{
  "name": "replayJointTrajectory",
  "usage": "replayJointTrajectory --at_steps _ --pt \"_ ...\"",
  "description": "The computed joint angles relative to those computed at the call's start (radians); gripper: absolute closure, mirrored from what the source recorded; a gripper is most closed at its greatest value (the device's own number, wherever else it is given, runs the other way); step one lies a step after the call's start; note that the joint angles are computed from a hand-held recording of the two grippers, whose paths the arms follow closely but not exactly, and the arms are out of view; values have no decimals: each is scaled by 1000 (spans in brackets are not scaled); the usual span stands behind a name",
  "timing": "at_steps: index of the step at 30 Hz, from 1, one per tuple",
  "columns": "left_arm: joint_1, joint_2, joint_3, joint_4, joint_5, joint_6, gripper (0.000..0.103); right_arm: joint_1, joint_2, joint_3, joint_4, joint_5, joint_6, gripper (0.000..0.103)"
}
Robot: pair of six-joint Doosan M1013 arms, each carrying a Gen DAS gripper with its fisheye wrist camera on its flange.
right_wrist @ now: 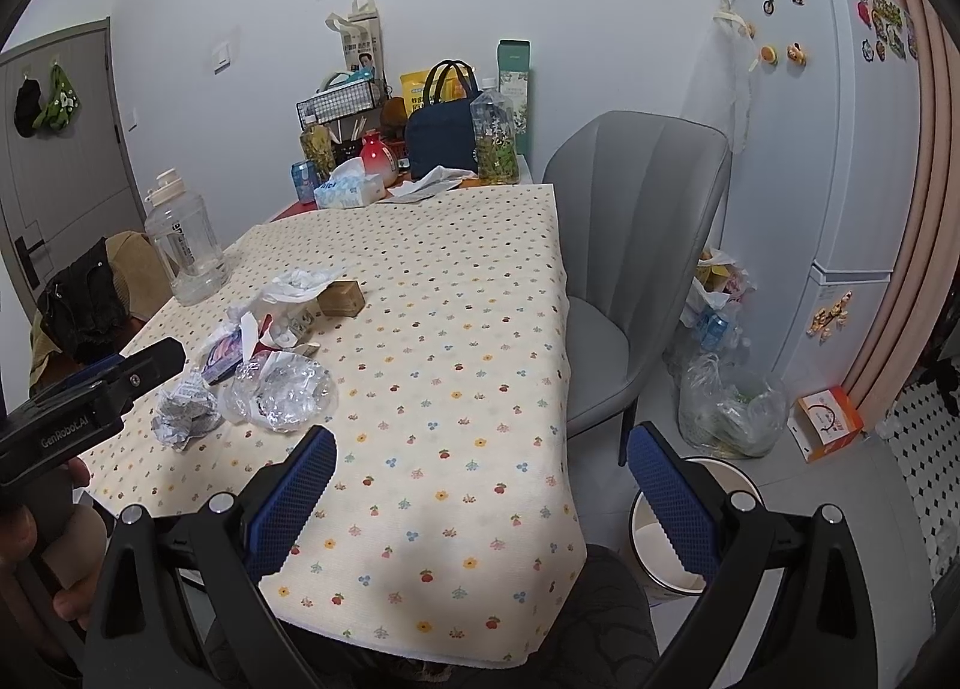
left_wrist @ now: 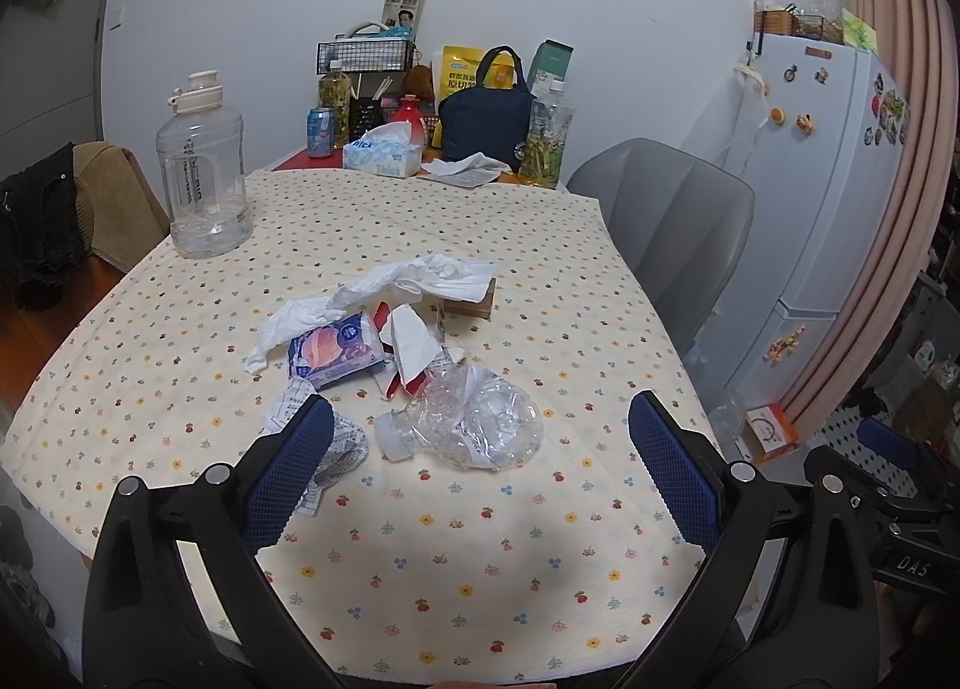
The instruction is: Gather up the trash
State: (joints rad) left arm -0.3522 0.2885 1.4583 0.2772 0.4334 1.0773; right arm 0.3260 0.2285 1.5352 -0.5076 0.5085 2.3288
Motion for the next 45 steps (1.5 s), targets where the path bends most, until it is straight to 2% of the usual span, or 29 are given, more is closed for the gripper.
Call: replayJointTrajectory --at_steps 33,45 --pt "-13 6 -5 -25 -7 19 6 -6 -5 8 -25 0 28 8" --pt "3 10 -6 -47 2 19 6 -3 10 -5 24 -7 -35 8"
